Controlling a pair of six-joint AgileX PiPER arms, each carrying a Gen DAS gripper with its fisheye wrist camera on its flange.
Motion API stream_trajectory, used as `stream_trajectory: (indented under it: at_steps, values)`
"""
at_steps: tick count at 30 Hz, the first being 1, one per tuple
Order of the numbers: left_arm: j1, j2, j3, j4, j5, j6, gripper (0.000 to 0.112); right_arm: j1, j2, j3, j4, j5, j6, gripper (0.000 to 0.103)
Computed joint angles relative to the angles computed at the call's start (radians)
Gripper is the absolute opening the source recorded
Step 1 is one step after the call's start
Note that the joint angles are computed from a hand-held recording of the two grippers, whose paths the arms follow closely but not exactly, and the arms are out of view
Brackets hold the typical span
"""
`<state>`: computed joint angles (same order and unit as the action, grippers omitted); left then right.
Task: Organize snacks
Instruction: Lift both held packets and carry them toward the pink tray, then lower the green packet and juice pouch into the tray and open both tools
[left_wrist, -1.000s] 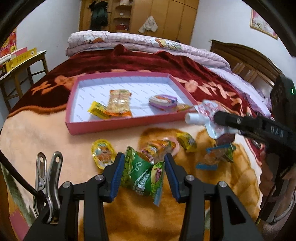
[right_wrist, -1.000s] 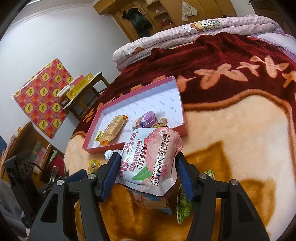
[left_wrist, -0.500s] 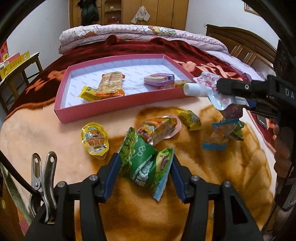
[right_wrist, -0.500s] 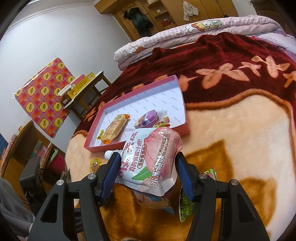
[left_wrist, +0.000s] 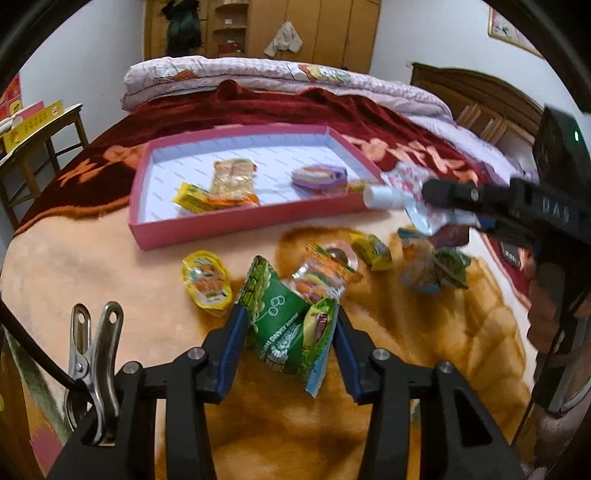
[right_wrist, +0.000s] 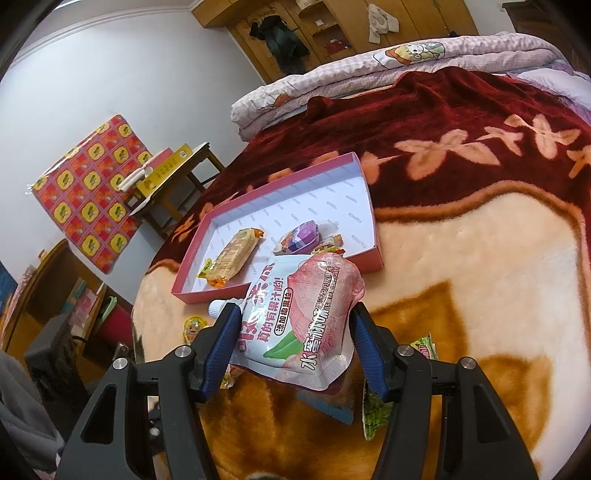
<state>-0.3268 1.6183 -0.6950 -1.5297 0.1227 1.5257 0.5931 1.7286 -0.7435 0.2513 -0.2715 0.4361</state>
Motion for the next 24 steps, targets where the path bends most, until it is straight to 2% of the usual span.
stream_trajectory:
  at_steps: [5, 11, 18, 24]
  values:
    - [0.044, -0.029, -0.019, 0.089, 0.035, -0.106, 0.048, -0.003, -0.002, -0.014, -0.008, 0.012, 0.001, 0.061]
    - [0.071, -0.021, -0.074, 0.221, 0.032, -0.239, 0.048, -0.009, 0.001, -0.044, -0.001, 0.049, -0.028, 0.061]
    - [0.108, 0.037, -0.18, 0.366, 0.045, -0.381, 0.048, -0.036, 0.039, -0.148, 0.009, 0.135, -0.08, 0.061]
    - [0.122, 0.106, -0.291, 0.557, 0.062, -0.572, 0.048, -0.053, 0.077, -0.226, 0.094, 0.184, -0.187, 0.061]
